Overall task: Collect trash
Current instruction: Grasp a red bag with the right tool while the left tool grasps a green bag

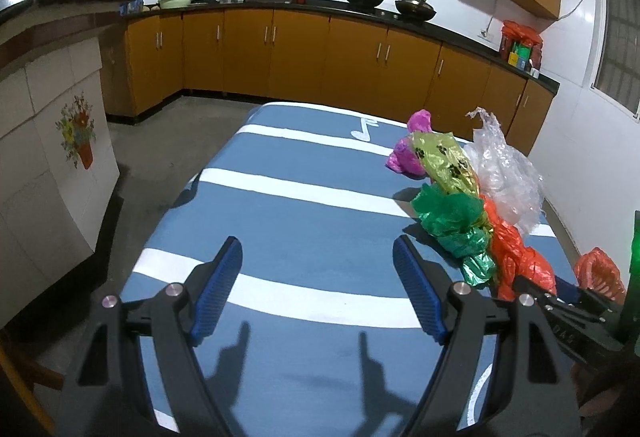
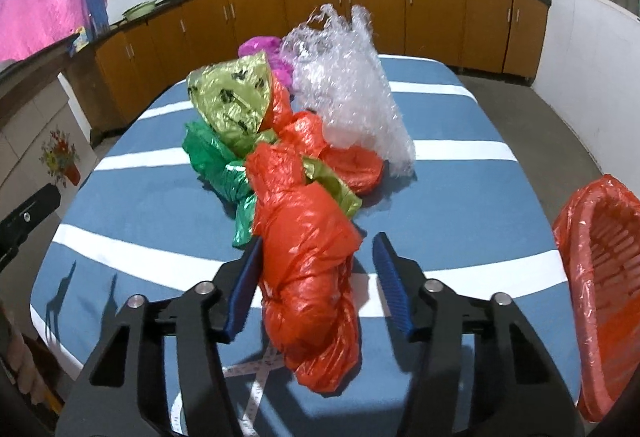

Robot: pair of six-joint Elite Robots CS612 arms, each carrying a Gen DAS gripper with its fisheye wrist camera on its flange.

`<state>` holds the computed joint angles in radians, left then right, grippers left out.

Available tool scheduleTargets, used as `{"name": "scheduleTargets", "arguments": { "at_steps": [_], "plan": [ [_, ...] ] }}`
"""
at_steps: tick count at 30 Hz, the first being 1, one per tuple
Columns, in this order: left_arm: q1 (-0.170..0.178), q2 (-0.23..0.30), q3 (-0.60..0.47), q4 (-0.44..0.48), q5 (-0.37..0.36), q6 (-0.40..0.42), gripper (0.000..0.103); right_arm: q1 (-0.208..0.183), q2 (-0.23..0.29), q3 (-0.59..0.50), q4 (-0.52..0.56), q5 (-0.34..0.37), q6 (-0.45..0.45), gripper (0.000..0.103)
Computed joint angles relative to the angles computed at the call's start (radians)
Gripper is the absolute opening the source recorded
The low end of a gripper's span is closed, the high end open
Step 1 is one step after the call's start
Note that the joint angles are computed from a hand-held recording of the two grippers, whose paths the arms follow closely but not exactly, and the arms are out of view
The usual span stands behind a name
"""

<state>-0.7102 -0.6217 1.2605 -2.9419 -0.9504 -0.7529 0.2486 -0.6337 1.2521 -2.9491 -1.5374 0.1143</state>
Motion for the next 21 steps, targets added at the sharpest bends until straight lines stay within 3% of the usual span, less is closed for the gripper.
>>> {"name": "scheduleTargets", "arguments": {
  "at_steps": [4,12,21],
  "plan": [
    [-0.003,0.008,-0.015,0.0,-0.017,0.013,0.076,-0.002,-0.006,0.011,-0.004,0.014,-0.011,0.037],
    [-0.004,0.042,-0.085,0.014,-0.093,0.06,0.076,-0.02,-0.043,0.079,-0.062,0.005,0.015,0.035],
    [0.009,0.14,-0.287,0.131,-0.227,0.082,0.076,-0.047,-0.07,0.121,-0.108,-0.02,0.08,0.035]
  ]
}}
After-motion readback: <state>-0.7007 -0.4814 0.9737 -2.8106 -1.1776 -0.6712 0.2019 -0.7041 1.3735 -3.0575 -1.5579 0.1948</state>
